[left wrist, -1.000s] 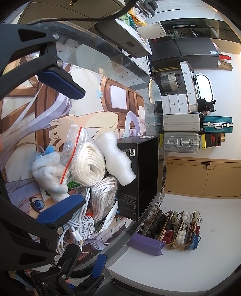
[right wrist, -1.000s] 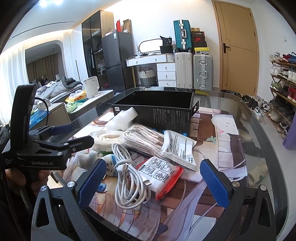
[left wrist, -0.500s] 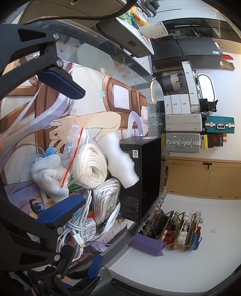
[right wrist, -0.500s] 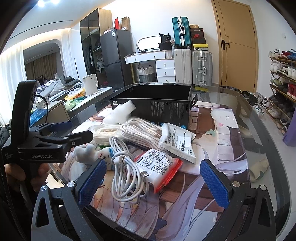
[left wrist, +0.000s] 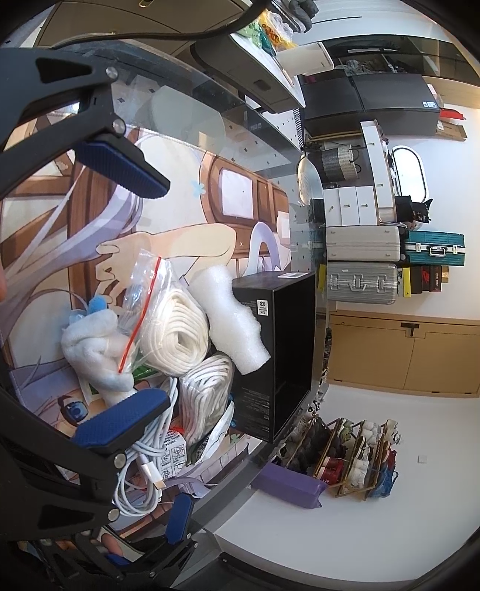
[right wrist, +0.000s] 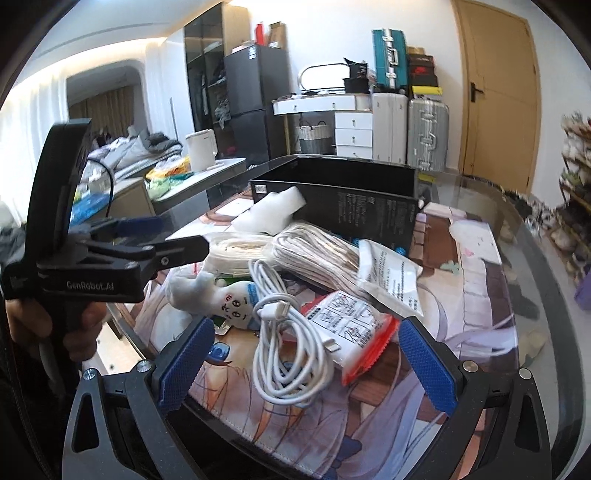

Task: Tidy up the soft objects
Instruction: 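Lower the right tool onto the white coiled cable and close it, then lift the white cable with the right tool while the left tool grasps the white plush doll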

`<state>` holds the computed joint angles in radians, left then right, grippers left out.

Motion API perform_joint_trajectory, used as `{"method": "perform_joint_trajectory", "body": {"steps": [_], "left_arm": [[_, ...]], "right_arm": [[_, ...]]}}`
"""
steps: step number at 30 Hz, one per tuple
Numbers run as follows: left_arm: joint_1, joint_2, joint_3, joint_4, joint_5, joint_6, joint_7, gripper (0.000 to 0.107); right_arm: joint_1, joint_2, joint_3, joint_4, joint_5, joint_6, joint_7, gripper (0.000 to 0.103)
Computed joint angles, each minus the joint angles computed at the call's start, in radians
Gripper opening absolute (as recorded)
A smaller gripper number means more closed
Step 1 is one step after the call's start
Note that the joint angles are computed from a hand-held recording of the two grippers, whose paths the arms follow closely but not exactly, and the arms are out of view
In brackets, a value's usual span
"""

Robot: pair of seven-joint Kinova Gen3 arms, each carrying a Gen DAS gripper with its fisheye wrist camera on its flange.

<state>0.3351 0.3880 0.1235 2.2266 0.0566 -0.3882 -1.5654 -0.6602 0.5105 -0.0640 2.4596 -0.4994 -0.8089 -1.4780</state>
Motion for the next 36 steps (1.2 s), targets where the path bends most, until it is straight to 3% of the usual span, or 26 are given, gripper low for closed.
{"method": "perform_joint_trajectory", "body": {"steps": [4, 7, 9, 12, 15, 23, 25, 28, 36], "left_arm": [[0.011, 0.003, -0.009, -0.001, 0.005, -0.001, -0.015, 0.103], [-0.046, 0.005, 0.041, -0.007, -0.05, 0.015, 0.029, 0.103], [-0.09, 0.01, 0.076, -0.015, -0.098, 0.03, 0.067, 0.103], [-0.087, 0.009, 0.065, -0.018, -0.109, 0.032, 0.078, 0.103], [-0.116, 0.009, 0.086, -0.017, -0.148, 0.028, 0.103, 0.103], [-0.12, 0.015, 0.086, -0.033, -0.17, 0.05, 0.125, 0.103], [-0.152, 0.018, 0.115, -0.032, -0.204, 0.05, 0.146, 0.103], [-0.143, 0.015, 0.1, -0.021, -0.206, 0.028, 0.146, 0.103], [-0.124, 0.014, 0.075, -0.017, -0.2, 0.011, 0.137, 0.103]], "right_arm": [[-0.004, 0.0, 0.001, -0.016, 0.018, 0.027, 0.031, 0.084], [0.025, -0.003, -0.009, -0.029, 0.077, 0.055, 0.037, 0.074], [0.024, 0.0, -0.006, -0.042, 0.088, 0.066, 0.046, 0.072], [0.065, 0.003, -0.019, -0.061, 0.149, 0.101, 0.029, 0.064], [0.092, 0.013, -0.028, -0.068, 0.198, 0.113, 0.012, 0.063], [0.146, 0.044, -0.043, -0.059, 0.297, 0.058, -0.047, 0.061], [0.126, 0.052, -0.029, -0.049, 0.28, 0.032, -0.026, 0.055], [0.091, 0.064, -0.009, -0.041, 0.232, -0.003, 0.007, 0.038], [0.153, 0.07, -0.051, -0.007, 0.313, -0.073, -0.033, 0.032]]}}
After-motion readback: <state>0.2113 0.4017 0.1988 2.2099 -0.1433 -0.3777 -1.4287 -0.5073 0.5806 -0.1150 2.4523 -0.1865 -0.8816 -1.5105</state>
